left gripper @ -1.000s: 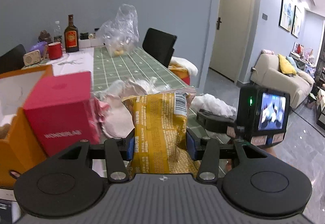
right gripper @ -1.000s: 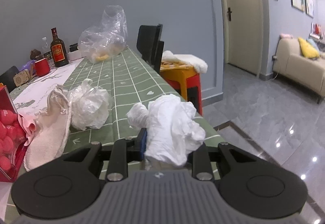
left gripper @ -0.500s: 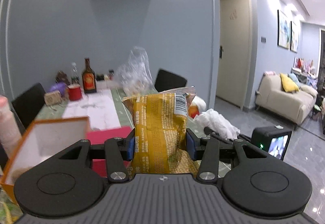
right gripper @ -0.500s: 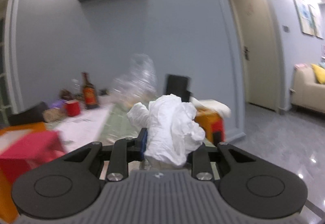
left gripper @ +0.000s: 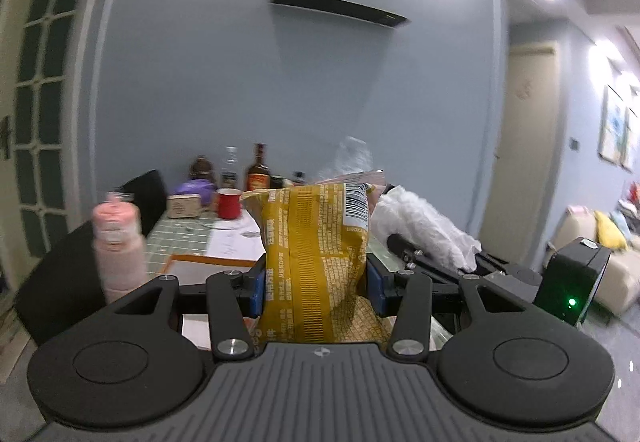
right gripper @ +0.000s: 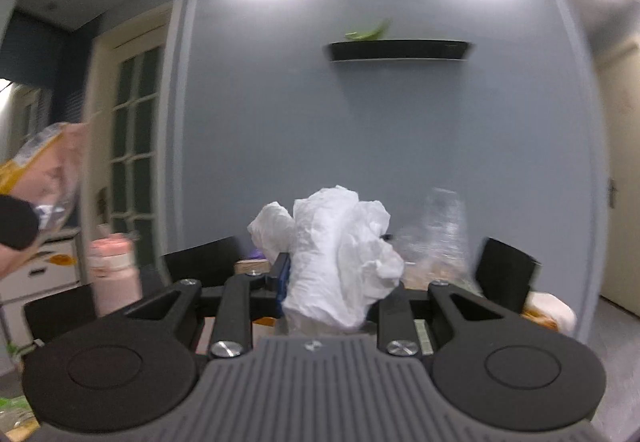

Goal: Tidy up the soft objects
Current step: 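Carry the snack bag with the left tool and tissue with the right tool over the orange box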

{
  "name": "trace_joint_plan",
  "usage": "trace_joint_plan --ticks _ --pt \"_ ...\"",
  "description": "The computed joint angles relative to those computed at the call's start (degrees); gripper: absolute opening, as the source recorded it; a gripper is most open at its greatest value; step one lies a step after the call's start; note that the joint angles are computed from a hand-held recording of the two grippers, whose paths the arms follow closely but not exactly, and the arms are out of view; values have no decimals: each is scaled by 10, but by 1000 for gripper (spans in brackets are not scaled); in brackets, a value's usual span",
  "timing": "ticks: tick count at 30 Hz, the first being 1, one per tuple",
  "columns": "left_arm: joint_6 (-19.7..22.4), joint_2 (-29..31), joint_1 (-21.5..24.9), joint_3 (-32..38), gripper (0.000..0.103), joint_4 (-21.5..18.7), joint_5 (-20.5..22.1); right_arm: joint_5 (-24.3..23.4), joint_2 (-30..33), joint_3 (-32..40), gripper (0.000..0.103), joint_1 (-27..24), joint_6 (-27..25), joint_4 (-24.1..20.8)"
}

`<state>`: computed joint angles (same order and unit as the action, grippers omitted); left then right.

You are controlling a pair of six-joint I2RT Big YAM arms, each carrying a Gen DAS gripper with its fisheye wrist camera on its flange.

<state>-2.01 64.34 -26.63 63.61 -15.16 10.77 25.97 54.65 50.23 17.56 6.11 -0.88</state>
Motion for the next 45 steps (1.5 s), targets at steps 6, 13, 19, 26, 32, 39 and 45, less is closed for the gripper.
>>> trace_joint_plan --ticks 6,13,19,26,32,39,45 --pt "-37 70 41 66 54 -12 -13 -80 105 106 24 -1 17 -60" --pt "-51 199 73 182 54 -82 -24 -166 220 215 24 -26 18 -151" --pt "-47 303 84 265 54 -126 -33 -209 286 288 24 -57 62 -190" --pt "-22 354 74 304 54 -160 -67 -244 363 352 25 -60 78 -247" --pt "-12 369 73 316 53 -173 -81 -238 427 412 24 -56 56 -312" --pt "-16 398 74 354 52 -190 -92 -196 438 427 42 -52 38 -327" --pt "-38 406 78 362 53 -186 -82 -174 386 368 75 -59 49 -257"
